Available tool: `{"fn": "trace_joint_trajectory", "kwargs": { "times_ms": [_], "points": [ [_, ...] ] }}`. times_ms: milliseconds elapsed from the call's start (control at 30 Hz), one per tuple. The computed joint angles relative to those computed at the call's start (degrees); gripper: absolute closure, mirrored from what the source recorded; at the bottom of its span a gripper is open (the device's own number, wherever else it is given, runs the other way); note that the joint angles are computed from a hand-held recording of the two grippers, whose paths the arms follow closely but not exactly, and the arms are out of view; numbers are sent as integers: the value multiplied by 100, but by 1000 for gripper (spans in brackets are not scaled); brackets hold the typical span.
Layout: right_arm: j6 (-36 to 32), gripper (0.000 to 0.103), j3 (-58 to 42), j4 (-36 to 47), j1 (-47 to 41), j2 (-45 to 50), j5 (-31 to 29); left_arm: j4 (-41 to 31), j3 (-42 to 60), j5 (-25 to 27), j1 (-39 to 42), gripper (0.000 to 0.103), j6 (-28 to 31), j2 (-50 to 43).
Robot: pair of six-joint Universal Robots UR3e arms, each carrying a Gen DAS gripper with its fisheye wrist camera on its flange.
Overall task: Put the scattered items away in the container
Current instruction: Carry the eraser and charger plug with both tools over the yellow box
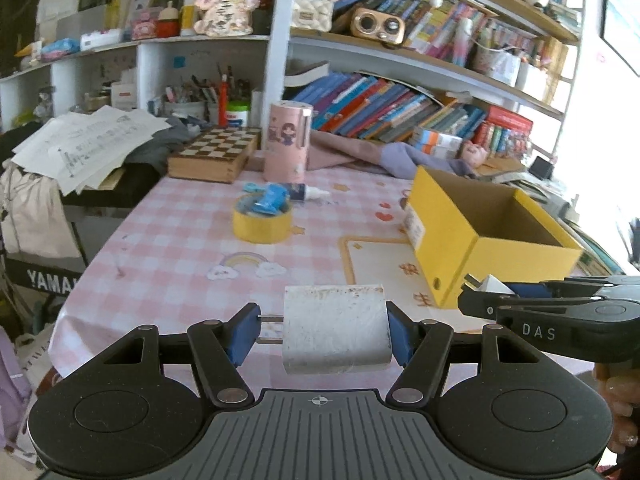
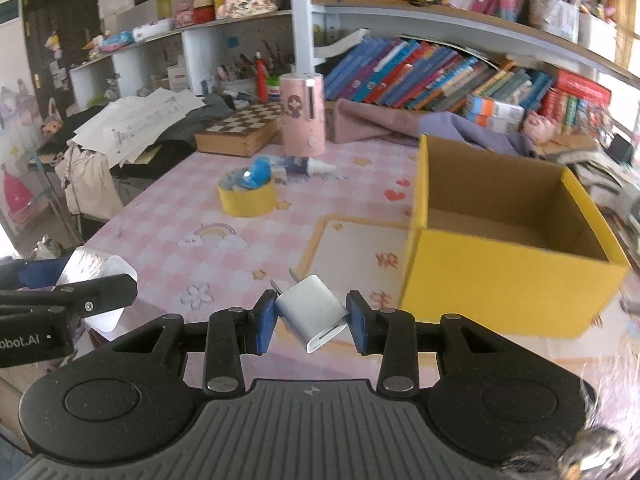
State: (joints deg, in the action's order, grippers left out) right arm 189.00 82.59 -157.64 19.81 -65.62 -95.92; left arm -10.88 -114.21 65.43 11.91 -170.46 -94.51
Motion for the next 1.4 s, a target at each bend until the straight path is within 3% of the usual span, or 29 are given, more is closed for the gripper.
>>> {"fn": "trace_joint_trajectory", "kwargs": {
  "times_ms": [567, 1400],
  "points": [
    [745, 68, 1841, 51, -99, -1469, -803, -376, -37, -566, -496, 37, 477, 7],
    [1039, 68, 2761, 157, -592, -2370, -1099, -540, 912, -590, -1308, 37, 586, -777]
  ]
}}
